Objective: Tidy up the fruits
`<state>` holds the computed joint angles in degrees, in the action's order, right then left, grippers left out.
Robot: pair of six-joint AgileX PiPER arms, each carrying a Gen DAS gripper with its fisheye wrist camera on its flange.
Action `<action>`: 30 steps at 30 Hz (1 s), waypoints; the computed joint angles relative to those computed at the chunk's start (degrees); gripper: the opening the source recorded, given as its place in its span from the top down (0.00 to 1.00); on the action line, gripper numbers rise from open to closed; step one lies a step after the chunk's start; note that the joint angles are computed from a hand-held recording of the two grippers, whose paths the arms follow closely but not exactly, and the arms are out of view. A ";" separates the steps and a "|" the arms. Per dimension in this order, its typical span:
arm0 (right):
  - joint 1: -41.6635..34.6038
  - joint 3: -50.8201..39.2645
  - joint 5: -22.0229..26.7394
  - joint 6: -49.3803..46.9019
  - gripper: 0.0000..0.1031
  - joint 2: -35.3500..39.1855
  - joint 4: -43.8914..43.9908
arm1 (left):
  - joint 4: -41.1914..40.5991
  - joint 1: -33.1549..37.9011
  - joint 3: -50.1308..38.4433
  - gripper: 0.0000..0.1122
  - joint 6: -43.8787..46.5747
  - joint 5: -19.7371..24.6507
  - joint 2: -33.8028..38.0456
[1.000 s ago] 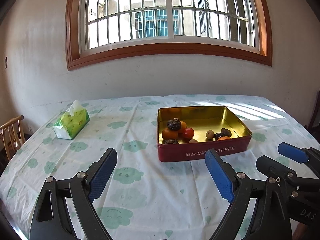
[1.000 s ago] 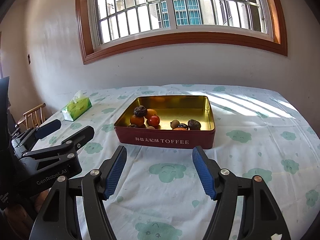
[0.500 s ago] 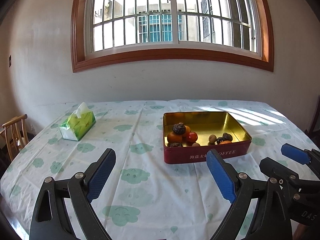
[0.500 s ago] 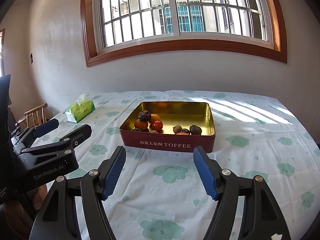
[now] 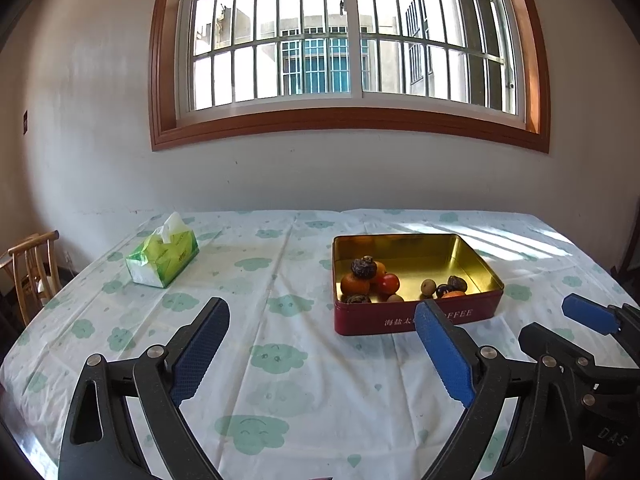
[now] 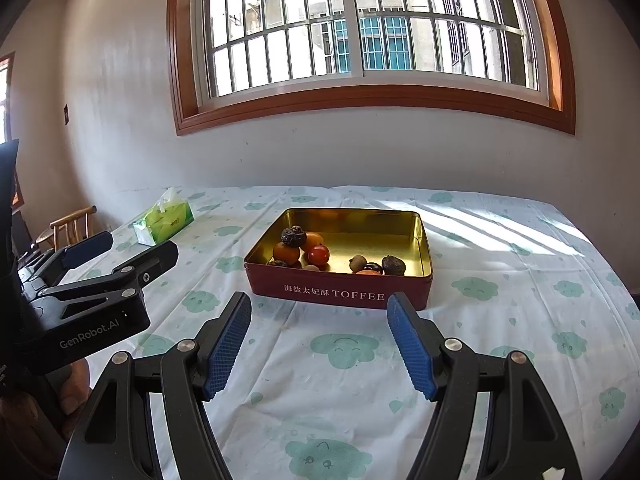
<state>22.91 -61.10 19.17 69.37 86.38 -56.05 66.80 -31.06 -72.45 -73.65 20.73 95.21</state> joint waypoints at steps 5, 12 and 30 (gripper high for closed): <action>0.07 0.08 0.16 0.60 0.34 -0.16 -0.52 | 1.26 0.17 0.46 0.13 -1.50 -0.54 -0.60; -0.07 0.00 0.07 0.16 0.34 -0.19 -0.27 | 3.19 0.18 0.69 0.12 -3.48 -0.56 -1.14; 0.04 0.03 0.31 1.83 0.34 -0.44 -1.85 | 5.30 -0.04 0.89 0.12 -5.36 0.29 -1.65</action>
